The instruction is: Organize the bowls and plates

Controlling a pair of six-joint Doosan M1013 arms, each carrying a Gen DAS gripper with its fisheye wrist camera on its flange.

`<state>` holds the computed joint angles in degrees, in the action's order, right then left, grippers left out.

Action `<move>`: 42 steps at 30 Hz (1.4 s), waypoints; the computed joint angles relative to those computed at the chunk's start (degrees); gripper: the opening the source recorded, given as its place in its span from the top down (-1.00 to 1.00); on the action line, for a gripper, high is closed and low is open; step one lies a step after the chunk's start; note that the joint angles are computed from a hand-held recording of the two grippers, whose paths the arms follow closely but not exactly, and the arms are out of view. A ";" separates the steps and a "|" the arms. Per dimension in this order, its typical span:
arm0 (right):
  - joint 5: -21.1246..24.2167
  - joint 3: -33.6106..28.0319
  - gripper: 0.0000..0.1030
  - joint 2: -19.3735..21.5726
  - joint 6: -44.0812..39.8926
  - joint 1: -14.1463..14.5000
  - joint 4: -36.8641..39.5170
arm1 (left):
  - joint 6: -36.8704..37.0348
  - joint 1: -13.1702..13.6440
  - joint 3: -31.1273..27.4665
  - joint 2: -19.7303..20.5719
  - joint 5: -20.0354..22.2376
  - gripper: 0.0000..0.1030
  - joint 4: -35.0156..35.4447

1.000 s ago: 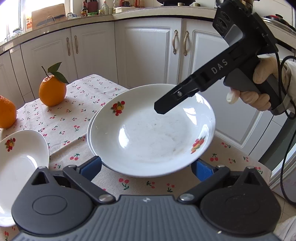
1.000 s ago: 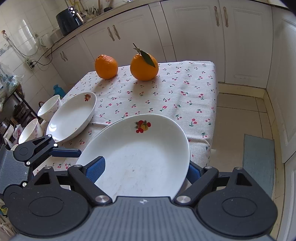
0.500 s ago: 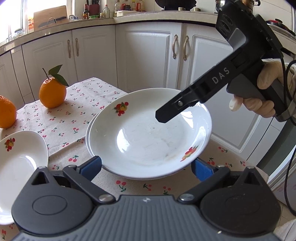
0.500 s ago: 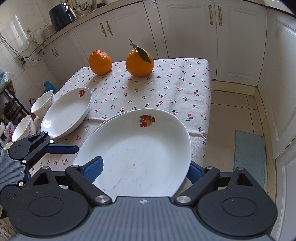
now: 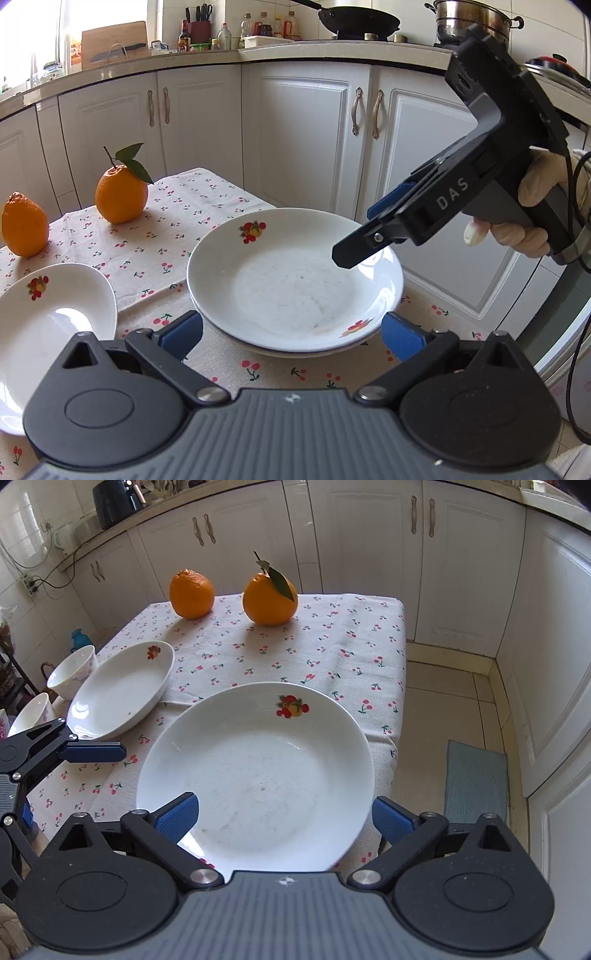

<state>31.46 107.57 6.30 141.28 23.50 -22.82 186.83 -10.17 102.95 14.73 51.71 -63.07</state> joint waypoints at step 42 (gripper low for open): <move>1.99 -7.00 -1.00 5.95 8.41 9.62 -18.82 | -32.50 1.01 1.78 1.31 -31.80 -1.00 12.21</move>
<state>33.45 100.57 12.25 149.68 33.12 -41.64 154.33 -9.16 104.73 16.04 19.91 -50.86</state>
